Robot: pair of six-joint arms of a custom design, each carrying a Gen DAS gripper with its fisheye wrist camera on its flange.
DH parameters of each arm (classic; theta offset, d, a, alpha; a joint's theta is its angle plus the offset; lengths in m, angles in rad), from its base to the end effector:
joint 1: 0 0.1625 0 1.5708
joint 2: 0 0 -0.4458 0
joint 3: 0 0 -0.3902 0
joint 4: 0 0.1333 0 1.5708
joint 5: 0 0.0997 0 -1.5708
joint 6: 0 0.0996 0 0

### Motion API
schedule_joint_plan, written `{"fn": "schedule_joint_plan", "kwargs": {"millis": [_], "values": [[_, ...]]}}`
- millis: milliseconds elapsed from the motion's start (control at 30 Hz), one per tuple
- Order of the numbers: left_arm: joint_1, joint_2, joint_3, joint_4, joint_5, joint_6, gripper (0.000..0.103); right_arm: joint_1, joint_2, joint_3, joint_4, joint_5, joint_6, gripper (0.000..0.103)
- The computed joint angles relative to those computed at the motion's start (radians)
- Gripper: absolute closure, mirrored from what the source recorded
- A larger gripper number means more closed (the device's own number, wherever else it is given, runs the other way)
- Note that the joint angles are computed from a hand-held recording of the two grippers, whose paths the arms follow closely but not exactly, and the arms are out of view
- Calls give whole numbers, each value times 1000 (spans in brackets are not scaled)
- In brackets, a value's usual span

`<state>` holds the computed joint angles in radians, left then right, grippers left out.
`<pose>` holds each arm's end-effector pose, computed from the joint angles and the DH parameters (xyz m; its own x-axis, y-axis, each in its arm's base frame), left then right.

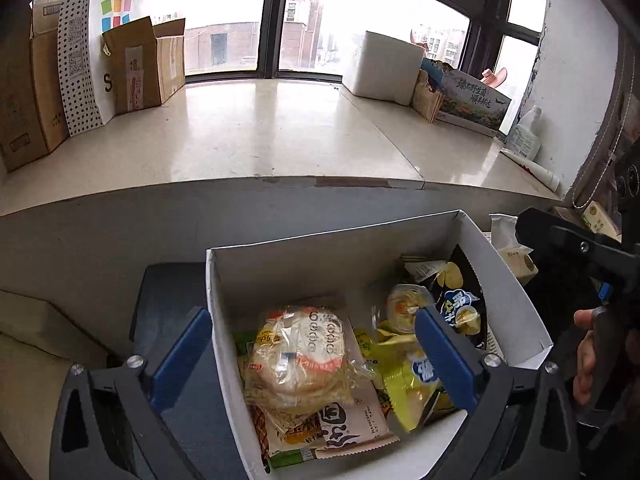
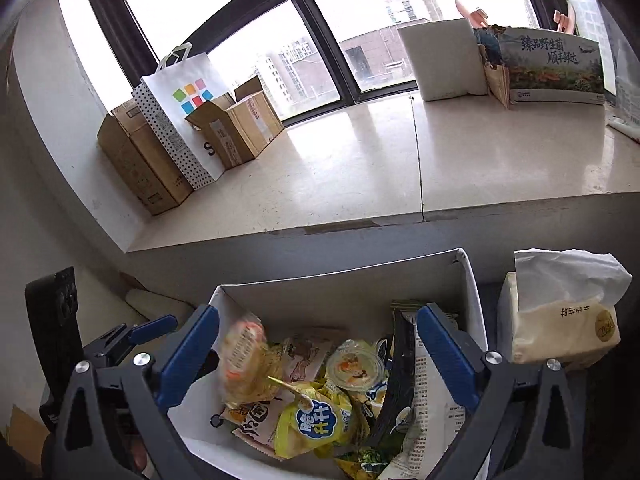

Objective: Organize snacks

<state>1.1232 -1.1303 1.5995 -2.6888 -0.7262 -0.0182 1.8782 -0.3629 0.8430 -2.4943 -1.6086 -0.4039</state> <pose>-0.0973 -0.6827 0.3968 -0.8003 -0.1329 -0.5847 0.3303 0.7160 -0.6150 0.3945 -0.8144 0.0934 -0.7729 -0.6022 0.2000 -0.6276 0.6789 -0.3811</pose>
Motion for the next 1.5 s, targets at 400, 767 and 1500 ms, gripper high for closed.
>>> {"fn": "schedule_joint_plan", "kwargs": {"millis": [400, 767, 1500], "values": [[-118, -70, 170, -254, 121, 125, 0, 29, -160, 319, -306, -70, -163, 0], [-341, -174, 398, -480, 285, 168, 0, 50, -364, 627, -424, -15, -248, 0], [-476, -375, 583, 112, 307, -460, 0, 8, -570, 942, -437, -12, -170, 0]]}}
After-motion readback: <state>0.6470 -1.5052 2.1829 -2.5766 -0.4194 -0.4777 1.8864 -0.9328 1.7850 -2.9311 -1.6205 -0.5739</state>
